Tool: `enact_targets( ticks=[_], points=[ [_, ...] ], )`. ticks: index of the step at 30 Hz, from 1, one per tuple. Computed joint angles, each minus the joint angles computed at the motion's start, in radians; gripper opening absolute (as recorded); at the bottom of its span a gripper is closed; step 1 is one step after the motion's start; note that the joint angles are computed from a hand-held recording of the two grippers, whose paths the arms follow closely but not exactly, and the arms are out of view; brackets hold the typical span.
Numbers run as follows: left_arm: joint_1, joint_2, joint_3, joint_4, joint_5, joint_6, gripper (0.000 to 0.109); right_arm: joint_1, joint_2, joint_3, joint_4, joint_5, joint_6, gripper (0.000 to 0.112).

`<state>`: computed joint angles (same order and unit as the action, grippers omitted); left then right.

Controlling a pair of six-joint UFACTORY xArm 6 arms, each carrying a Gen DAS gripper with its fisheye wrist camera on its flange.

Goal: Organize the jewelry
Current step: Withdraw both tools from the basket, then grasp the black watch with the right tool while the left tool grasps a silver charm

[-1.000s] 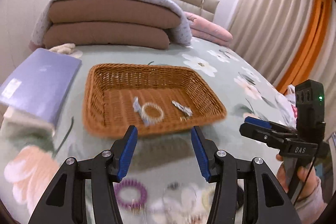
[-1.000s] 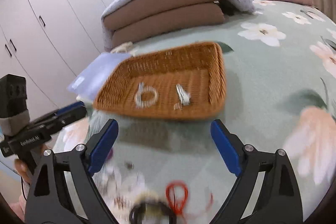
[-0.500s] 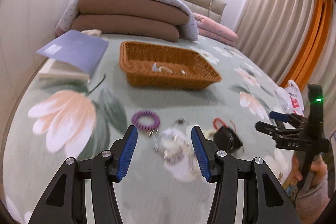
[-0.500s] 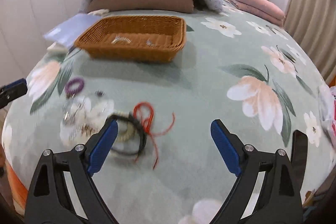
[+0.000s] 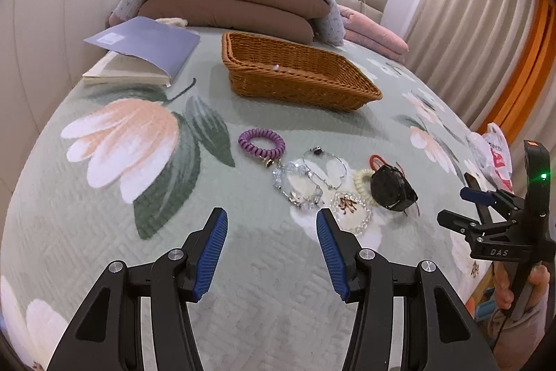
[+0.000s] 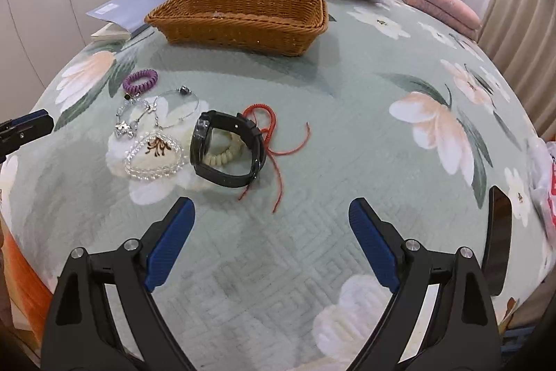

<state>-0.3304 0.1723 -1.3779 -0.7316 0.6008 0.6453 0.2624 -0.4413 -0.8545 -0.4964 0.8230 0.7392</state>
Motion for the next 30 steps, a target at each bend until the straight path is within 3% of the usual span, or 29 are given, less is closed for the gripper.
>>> enact_targets(
  ticks=[7, 11, 14, 16, 18, 26, 30],
  points=[
    [-0.011, 0.026, -0.032, 0.025, 0.02, 0.001, 0.055, -0.038, 0.008, 0.026, 0.074, -0.133, 0.0, 0.09],
    [-0.009, 0.064, -0.078, 0.034, 0.061, -0.004, 0.055, -0.064, 0.027, 0.008, 0.16, -0.148, -0.067, 0.09],
    [-0.011, 0.09, -0.109, 0.047, 0.081, -0.014, 0.055, -0.08, 0.055, -0.009, 0.135, -0.14, -0.056, 0.09],
    [-0.011, 0.11, -0.133, 0.055, 0.1, -0.019, 0.055, -0.107, 0.067, -0.003, 0.188, -0.178, -0.093, 0.083],
    [-0.012, 0.129, -0.153, 0.068, 0.11, -0.035, 0.055, -0.127, 0.085, -0.009, 0.227, -0.181, -0.113, 0.063],
    [-0.014, 0.249, -0.304, 0.109, 0.162, -0.129, 0.048, -0.165, 0.171, -0.042, 0.277, -0.24, -0.147, 0.06],
    [-0.033, 0.323, -0.406, 0.149, 0.201, -0.177, 0.048, -0.165, 0.222, -0.078, 0.278, -0.245, -0.152, 0.049]
  ],
)
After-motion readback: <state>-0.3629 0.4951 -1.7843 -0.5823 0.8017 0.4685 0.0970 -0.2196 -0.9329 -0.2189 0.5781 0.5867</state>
